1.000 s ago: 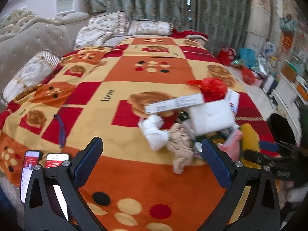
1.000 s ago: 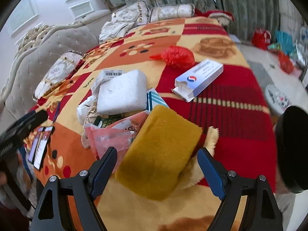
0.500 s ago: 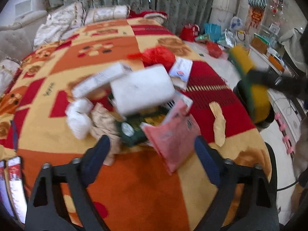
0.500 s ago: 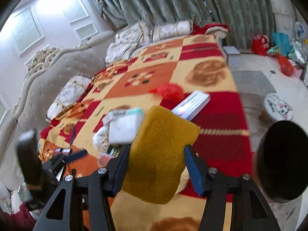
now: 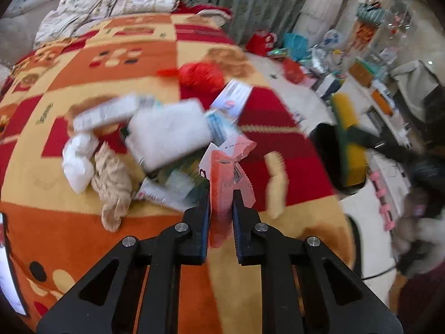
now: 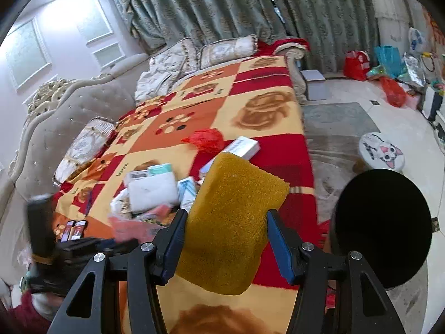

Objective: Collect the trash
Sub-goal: 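Carry both items over the black bin and open both grippers to drop them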

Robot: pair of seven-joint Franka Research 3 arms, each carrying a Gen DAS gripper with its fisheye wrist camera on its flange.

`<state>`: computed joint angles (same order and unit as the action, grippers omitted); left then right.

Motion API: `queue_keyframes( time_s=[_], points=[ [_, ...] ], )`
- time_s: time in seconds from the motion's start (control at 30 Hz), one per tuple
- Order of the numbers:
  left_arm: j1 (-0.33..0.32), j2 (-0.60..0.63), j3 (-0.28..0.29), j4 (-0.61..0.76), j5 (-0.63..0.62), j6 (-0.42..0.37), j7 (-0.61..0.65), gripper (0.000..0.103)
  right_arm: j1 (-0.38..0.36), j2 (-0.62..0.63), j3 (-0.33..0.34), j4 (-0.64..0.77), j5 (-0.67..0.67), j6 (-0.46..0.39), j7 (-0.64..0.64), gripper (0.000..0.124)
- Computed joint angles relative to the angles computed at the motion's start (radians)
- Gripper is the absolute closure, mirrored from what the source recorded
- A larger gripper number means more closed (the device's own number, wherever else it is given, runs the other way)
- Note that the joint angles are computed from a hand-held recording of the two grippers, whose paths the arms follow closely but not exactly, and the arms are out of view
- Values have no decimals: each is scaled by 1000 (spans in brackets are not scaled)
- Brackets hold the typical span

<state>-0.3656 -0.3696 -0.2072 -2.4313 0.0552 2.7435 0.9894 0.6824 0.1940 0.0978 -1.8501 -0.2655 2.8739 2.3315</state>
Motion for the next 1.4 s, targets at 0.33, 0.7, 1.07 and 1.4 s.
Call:
queue_keyframes(
  time_s=[0.33, 0.7, 1.07, 1.4],
  points=[
    [-32, 161, -26, 236, -7, 5, 93, 91, -58, -103, -38, -121, -201, -43, 212, 68],
    [-55, 527, -108, 621, 72, -44, 70, 90, -206, -159, 6, -234, -204, -97, 267, 68],
    [-52, 681, -155, 748, -2, -1, 81, 48, -291, -205, 19, -316, -199, -35, 329, 49],
    [-98, 580, -79, 662, 153, -40, -86, 48, -285, -191, 40, -301, -229, -28, 346, 48]
  ],
)
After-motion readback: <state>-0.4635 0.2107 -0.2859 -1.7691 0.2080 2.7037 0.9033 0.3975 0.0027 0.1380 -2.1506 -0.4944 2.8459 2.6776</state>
